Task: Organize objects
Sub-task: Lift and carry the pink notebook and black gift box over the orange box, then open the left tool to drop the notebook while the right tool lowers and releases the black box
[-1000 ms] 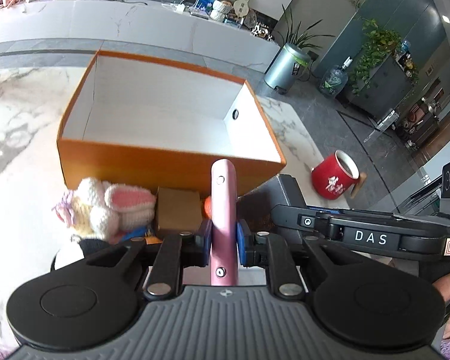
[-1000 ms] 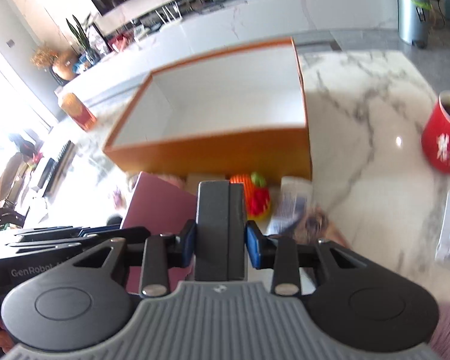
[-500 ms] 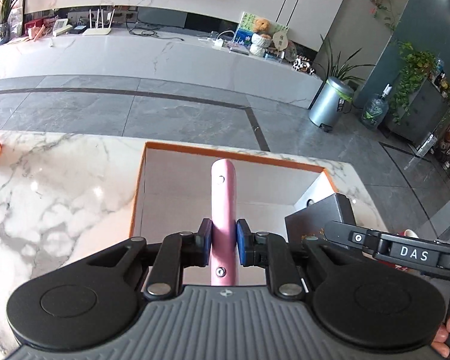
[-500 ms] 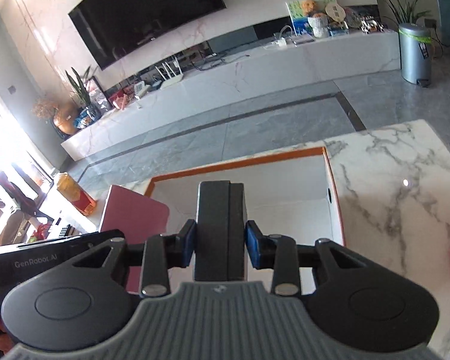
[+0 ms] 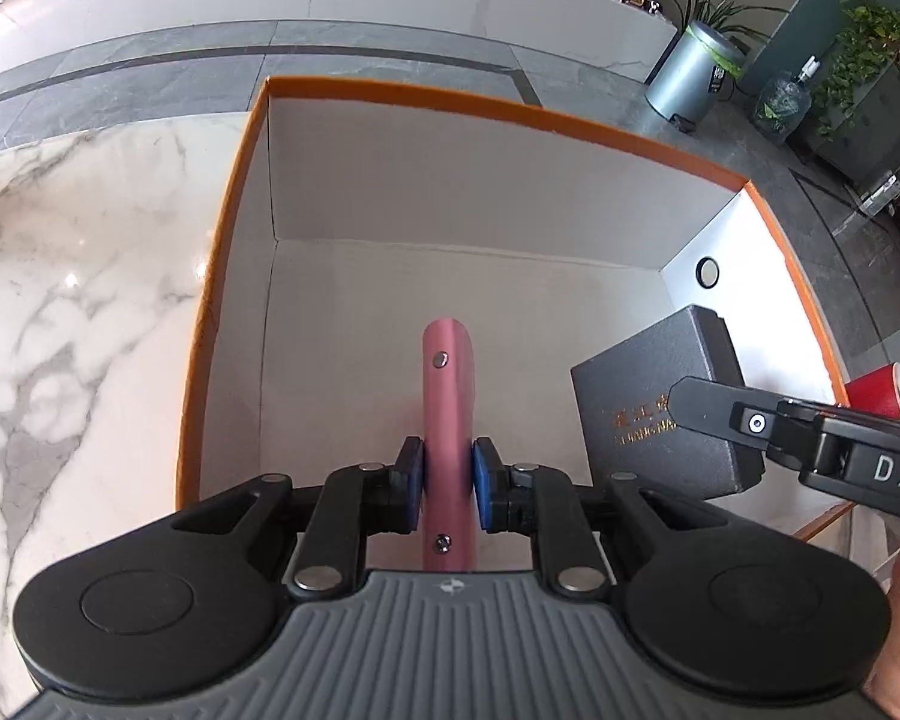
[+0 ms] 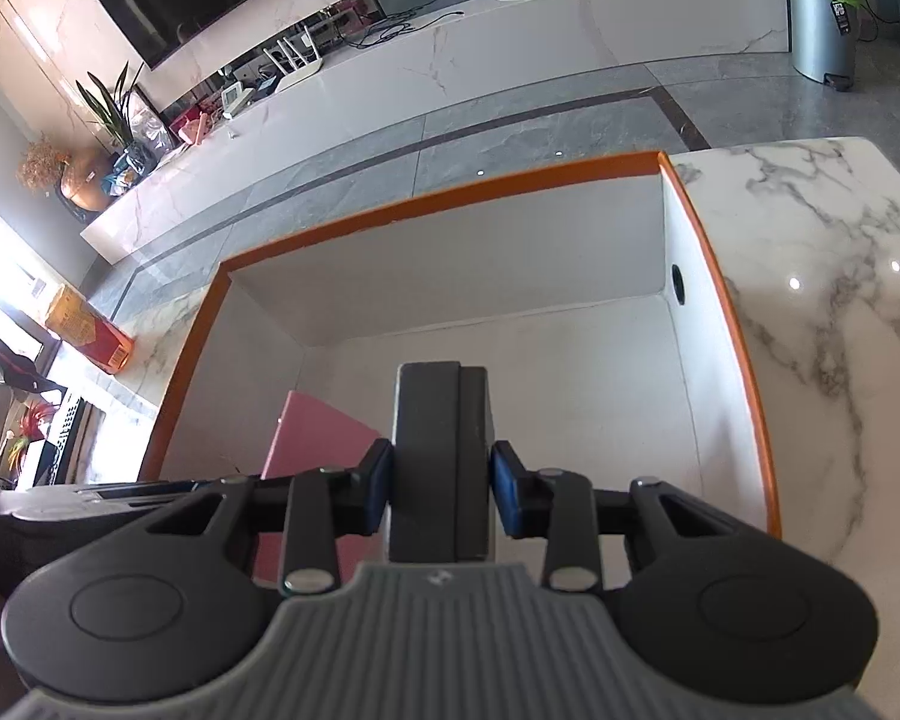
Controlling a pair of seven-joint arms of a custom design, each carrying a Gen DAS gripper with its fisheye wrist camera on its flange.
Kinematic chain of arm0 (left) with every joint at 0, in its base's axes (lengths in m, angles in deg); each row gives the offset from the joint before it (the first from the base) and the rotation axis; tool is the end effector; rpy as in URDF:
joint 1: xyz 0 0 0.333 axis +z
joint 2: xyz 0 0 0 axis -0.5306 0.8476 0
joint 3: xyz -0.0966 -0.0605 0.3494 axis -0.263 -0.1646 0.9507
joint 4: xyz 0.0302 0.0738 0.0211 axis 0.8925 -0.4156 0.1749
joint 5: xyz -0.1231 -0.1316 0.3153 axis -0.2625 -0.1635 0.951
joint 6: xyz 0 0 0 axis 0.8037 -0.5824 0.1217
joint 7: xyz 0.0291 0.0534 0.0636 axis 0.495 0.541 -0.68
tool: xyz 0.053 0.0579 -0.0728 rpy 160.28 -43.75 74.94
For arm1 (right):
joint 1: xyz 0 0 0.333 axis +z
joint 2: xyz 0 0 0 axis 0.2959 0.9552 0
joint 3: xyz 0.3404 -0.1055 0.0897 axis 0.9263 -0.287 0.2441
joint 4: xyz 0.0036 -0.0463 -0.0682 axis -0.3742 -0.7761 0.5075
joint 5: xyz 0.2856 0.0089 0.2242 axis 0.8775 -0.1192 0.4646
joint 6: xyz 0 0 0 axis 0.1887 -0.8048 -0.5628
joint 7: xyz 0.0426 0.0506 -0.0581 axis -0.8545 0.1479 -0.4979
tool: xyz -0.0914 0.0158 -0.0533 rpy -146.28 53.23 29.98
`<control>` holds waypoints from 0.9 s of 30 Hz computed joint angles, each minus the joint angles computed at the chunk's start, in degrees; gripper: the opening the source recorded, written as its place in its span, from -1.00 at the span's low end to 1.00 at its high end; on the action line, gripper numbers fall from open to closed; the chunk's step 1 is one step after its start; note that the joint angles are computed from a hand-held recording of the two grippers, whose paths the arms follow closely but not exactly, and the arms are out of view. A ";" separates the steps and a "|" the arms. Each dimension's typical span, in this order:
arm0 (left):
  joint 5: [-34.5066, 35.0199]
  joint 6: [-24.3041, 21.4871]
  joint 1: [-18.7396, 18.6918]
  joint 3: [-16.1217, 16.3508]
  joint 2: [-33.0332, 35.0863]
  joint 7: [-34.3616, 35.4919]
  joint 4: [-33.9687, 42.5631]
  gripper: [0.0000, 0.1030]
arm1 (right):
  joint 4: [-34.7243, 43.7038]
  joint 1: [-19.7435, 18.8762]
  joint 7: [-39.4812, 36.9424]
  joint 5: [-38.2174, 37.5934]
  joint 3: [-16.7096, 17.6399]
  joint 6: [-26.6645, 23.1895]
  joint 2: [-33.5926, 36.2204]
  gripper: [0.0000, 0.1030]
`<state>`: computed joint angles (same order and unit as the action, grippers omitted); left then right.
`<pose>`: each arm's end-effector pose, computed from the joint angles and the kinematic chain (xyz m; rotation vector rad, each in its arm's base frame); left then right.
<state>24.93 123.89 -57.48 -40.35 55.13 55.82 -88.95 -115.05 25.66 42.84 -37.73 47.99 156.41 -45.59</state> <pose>0.6447 -0.3811 0.3831 -2.1191 1.9791 -0.7036 0.6653 0.2388 0.4022 -1.9768 1.4265 -0.0221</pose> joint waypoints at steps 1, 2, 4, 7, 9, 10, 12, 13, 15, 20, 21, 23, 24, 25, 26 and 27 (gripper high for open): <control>-0.02 -0.44 0.03 -0.11 0.00 0.28 0.22 -0.59 | 0.21 0.47 0.42 -0.45 -0.26 -0.02 0.39 -0.28; -0.26 -1.09 0.26 -0.27 0.04 0.55 0.52 -0.58 | 0.52 0.59 0.72 -0.73 -0.36 -0.20 0.69 -0.28; 1.15 -3.42 -0.99 1.07 -0.09 -0.15 1.31 -0.55 | 0.99 1.01 1.67 -1.38 -0.69 -0.63 1.16 -0.28; 5.40 -7.84 -3.17 2.59 -0.16 -0.54 2.95 -0.49 | 1.39 1.24 2.84 -2.02 -0.85 -1.15 1.52 -0.28; 7.03 -8.29 -3.39 2.50 -0.77 -0.88 2.49 -0.44 | 1.49 1.05 3.02 -2.03 -0.48 -1.37 1.67 -0.28; 7.32 -7.39 -2.98 2.07 -1.38 -0.82 1.62 -0.40 | 1.58 1.35 3.14 -2.32 -0.53 -1.14 1.89 -0.28; 7.63 -4.71 -2.22 1.55 -2.97 -1.25 -0.73 -0.29 | 1.55 1.61 3.45 -2.80 -0.60 -1.00 1.91 -0.28; 8.49 -3.21 -2.49 2.10 -3.97 -2.32 -2.07 -0.20 | 2.15 2.59 4.34 -4.04 -1.36 -0.96 2.41 -0.28; 11.74 0.32 -3.60 4.13 -5.84 -5.25 -4.50 0.00 | 2.53 3.61 5.51 -5.79 -2.03 -0.47 2.81 -0.28; 21.30 7.26 -7.31 10.81 -9.75 -19.53 -10.18 -0.01 | 3.29 4.59 7.45 -8.71 -2.05 0.24 3.70 -0.28; 23.53 7.77 -8.06 12.18 -10.01 -23.14 -10.58 -0.10 | 3.53 5.14 8.15 -9.38 -2.12 0.24 4.07 -0.27; 26.62 9.60 -8.15 13.32 -10.71 -28.56 -12.20 -0.33 | 3.63 5.28 8.95 -10.23 -1.96 0.41 4.33 -0.27; 27.69 10.71 -7.97 13.62 -10.97 -31.31 -13.00 -0.36 | 3.65 5.61 9.58 -10.78 -2.11 0.39 4.45 -0.27; 28.73 11.35 -7.73 13.77 -11.13 -33.54 -13.60 -0.40 | 3.75 6.16 10.49 -11.42 -2.36 0.20 4.67 -0.28; 30.46 11.54 -7.89 14.26 -11.27 -35.52 -13.96 -0.51 | 3.73 5.99 10.66 -11.68 -2.16 0.25 4.69 -0.27; 31.92 10.91 -7.97 14.44 -11.47 -36.96 -14.11 -0.53 | 3.75 6.04 10.93 -11.96 -2.00 0.26 4.82 -0.27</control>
<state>56.85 134.79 -65.46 -25.91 43.66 18.86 -103.06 -111.30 31.70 53.77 -49.69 45.99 156.67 -40.77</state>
